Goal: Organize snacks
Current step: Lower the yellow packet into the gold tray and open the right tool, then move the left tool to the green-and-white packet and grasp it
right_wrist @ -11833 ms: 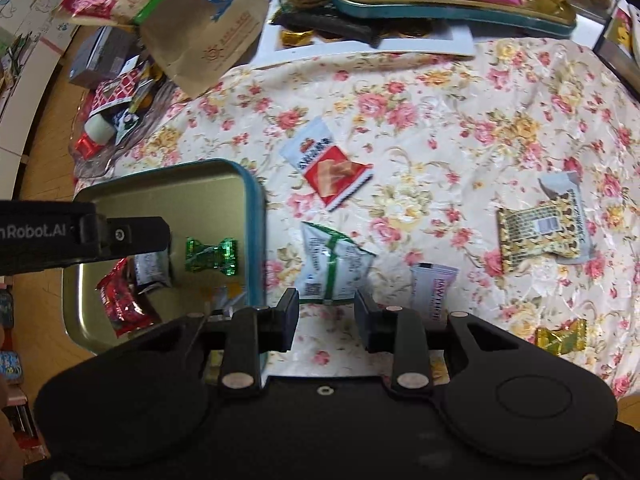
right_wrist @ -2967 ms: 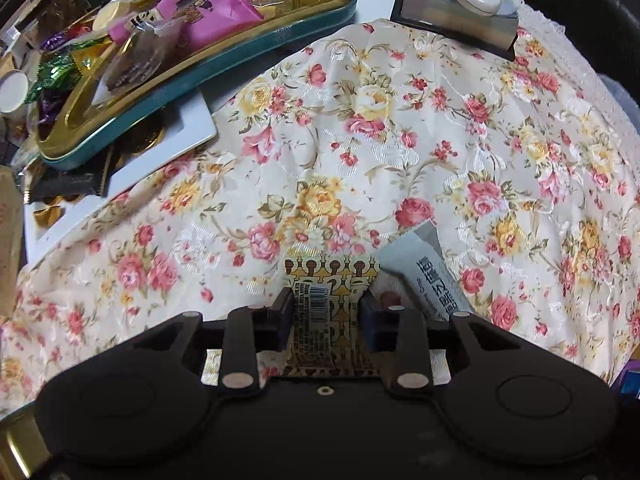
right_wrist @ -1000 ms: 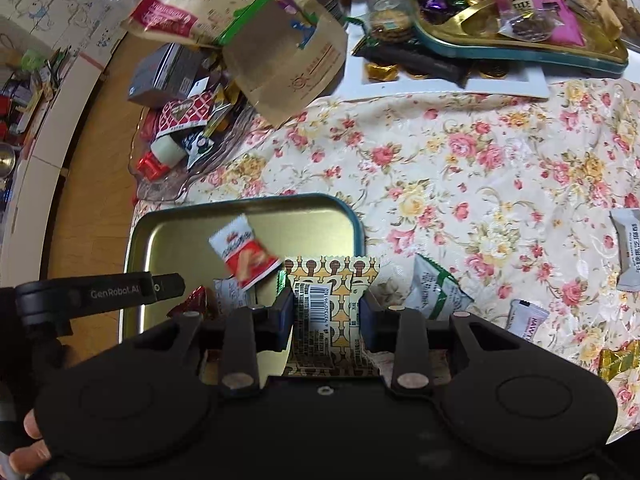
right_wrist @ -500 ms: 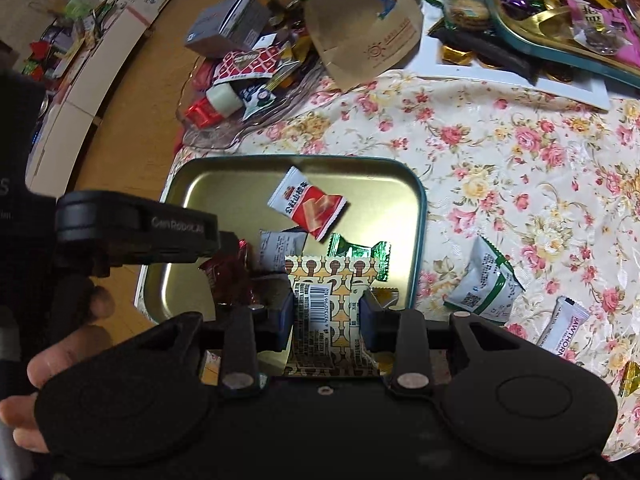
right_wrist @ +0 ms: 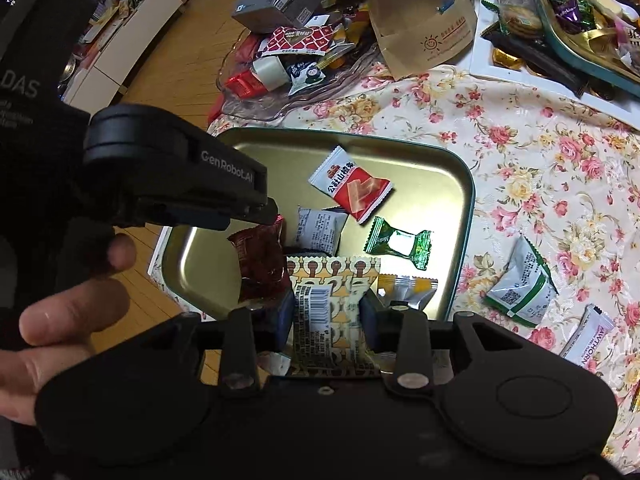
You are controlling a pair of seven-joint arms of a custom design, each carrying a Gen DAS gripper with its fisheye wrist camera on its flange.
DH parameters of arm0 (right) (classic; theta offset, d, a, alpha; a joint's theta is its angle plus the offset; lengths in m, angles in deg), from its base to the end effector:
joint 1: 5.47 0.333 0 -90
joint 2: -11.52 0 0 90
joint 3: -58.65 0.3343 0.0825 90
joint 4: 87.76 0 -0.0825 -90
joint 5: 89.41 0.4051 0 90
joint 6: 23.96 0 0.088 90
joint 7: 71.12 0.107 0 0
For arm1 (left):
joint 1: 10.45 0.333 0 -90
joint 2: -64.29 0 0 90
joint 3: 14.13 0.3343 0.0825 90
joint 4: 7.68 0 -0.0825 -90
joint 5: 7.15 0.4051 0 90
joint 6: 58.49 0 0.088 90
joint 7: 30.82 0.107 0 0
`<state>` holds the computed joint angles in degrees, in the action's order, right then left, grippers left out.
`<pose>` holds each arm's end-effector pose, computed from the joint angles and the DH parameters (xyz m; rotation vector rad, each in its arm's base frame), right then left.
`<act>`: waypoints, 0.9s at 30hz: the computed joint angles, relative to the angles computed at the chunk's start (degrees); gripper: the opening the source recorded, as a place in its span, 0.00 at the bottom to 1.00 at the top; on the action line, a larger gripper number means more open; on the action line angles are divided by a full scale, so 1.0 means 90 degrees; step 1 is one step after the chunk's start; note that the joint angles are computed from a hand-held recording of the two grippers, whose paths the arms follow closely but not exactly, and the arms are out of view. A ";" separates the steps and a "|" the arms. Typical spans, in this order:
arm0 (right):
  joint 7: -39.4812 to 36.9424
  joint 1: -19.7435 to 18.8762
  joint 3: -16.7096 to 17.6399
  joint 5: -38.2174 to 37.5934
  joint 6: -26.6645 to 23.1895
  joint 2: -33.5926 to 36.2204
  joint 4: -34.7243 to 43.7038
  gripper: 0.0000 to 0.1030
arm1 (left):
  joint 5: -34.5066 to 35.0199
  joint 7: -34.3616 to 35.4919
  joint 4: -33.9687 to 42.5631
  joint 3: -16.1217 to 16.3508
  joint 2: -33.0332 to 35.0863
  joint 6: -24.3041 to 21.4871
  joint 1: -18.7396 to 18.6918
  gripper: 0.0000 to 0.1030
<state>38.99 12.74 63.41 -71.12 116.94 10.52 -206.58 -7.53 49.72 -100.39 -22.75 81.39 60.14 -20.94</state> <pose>0.5491 0.2327 0.4886 -1.7376 2.0353 0.0920 0.6546 -0.2156 0.4784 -2.0110 2.3512 -0.2488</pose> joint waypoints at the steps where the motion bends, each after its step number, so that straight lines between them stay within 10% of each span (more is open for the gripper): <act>1: -0.0036 -0.0006 -0.0007 0.0058 -0.0013 0.0000 0.0006 0.40 | -0.0015 0.0021 0.0000 -0.0006 -0.0002 0.0000 0.0002 0.44; 27: 0.1505 -0.0613 -0.0438 -0.1069 -0.0399 -0.0857 -0.0929 0.40 | -0.0101 0.0682 -0.0238 -0.0319 -0.0233 -0.0012 -0.0442 0.44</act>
